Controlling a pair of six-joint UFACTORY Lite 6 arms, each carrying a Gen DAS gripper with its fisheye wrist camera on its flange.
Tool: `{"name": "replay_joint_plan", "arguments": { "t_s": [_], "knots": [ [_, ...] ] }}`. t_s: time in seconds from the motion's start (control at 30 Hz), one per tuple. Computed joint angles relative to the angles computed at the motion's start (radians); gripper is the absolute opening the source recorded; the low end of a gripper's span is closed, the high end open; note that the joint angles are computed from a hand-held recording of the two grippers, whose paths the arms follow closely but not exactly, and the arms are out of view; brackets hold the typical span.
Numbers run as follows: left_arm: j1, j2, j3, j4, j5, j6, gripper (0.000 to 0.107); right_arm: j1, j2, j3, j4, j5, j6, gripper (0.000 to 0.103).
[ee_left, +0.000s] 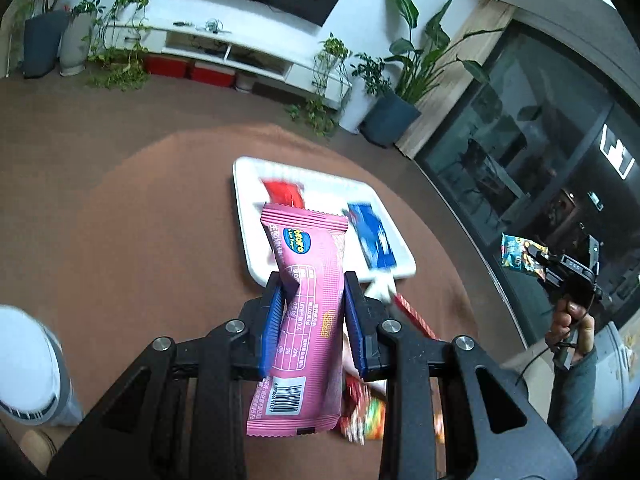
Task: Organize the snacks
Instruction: 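Carry the pink bar with the left tool while the right tool carries the panda bag into the tray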
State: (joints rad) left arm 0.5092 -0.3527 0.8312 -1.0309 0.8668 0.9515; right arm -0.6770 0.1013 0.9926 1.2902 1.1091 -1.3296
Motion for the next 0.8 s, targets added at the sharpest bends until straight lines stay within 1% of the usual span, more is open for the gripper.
{"name": "replay_joint_plan", "arguments": {
  "t_s": [0.1,0.2,0.3,0.33,0.43,0.47,0.5,0.63,0.67,0.73,0.8],
  "knots": [
    [-0.055,0.138,0.161,0.021,-0.051,-0.050,0.027,0.151,0.028,0.062,0.051,-0.055,0.034,0.017],
    [-0.113,0.270,0.306,0.071,-0.101,-0.117,0.027,0.350,0.095,0.154,0.083,-0.146,0.070,0.017],
    [-0.180,0.416,0.428,0.091,-0.155,-0.175,0.027,0.524,0.209,0.269,0.105,-0.220,0.094,0.017],
    [-0.190,0.444,0.447,0.091,-0.168,-0.182,0.027,0.592,0.267,0.332,0.104,-0.257,0.106,0.017],
    [-0.242,0.563,0.528,0.097,-0.214,-0.215,0.027,0.704,0.391,0.443,0.089,-0.326,0.139,0.017],
    [-0.266,0.609,0.558,0.106,-0.238,-0.230,0.027,0.741,0.460,0.505,0.077,-0.347,0.164,0.017],
    [-0.290,0.673,0.601,0.113,-0.259,-0.246,0.027,0.754,0.497,0.537,0.069,-0.352,0.176,0.017],
    [-0.330,0.821,0.698,0.110,-0.307,-0.267,0.027,0.800,0.692,0.721,0.030,-0.362,0.265,0.017],
    [-0.342,0.848,0.720,0.116,-0.311,-0.276,0.027,0.808,0.757,0.800,0.006,-0.358,0.307,0.017],
    [-0.357,0.887,0.753,0.131,-0.324,-0.285,0.027,0.814,0.822,0.880,-0.026,-0.351,0.345,0.017],
    [-0.392,0.928,0.800,0.174,-0.338,-0.341,0.027,0.821,0.881,0.949,-0.055,-0.344,0.382,0.017]
  ]
}}
